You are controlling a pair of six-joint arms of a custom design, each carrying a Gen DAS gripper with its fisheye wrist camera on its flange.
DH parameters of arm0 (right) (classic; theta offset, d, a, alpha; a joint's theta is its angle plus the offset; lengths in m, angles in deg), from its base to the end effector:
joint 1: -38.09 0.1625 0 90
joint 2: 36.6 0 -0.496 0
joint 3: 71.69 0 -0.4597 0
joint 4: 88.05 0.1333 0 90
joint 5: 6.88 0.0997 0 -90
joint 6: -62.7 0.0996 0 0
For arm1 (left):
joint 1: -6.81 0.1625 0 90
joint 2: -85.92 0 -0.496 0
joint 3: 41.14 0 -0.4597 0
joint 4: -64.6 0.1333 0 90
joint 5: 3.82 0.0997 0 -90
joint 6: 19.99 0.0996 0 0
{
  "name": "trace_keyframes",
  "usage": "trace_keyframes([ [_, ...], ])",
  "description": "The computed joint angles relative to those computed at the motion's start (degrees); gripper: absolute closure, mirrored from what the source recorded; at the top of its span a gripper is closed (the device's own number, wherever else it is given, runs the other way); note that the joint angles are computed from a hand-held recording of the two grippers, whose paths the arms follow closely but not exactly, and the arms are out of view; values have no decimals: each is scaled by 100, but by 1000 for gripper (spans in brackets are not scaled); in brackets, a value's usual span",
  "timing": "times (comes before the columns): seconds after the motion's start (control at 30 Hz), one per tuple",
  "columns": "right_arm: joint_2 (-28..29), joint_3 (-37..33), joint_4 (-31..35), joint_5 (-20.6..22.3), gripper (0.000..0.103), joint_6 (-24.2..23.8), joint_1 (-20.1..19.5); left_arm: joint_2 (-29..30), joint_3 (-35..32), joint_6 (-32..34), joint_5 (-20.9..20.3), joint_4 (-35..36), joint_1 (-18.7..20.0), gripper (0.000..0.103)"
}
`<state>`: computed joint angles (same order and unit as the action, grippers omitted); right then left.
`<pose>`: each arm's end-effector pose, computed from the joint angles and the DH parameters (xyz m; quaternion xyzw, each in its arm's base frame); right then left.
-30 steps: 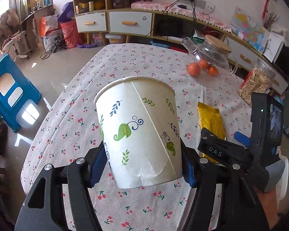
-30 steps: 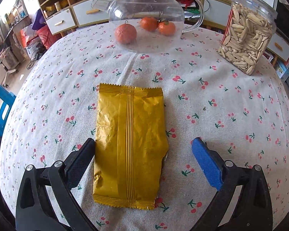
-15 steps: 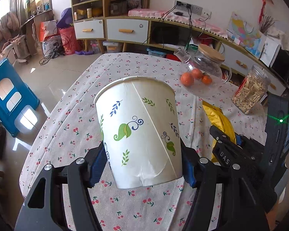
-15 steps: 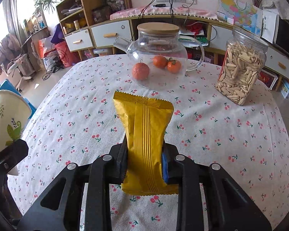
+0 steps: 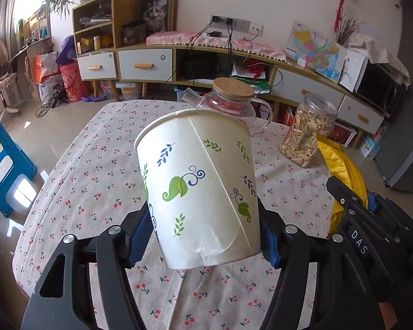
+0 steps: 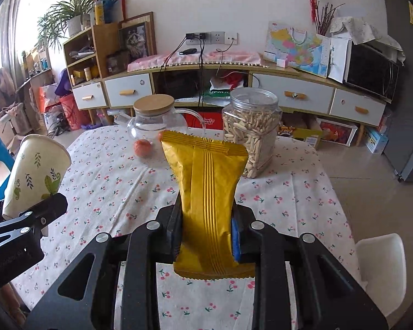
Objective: Collect trash
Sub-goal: 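Carry cup and packet over the white bin and open both grippers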
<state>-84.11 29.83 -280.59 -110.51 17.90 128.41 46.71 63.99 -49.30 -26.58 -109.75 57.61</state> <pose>0.1140 -0.7431 0.1669 0.3023 -0.8547 0.3368 0.2546 -0.2545 -0.6682 0.0513 -0.0175 0.8266 -0.4179 0.3767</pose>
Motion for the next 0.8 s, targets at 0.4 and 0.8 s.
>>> trace_keyframes([
  [0.4,-569,-97,-774,-331,77,-43,-682,943,-947,830,-118,-244,-268,39],
  [0.8,-728,-701,-290,-1508,50,712,-1331,1608,-1714,1244,-362,-73,-413,39],
])
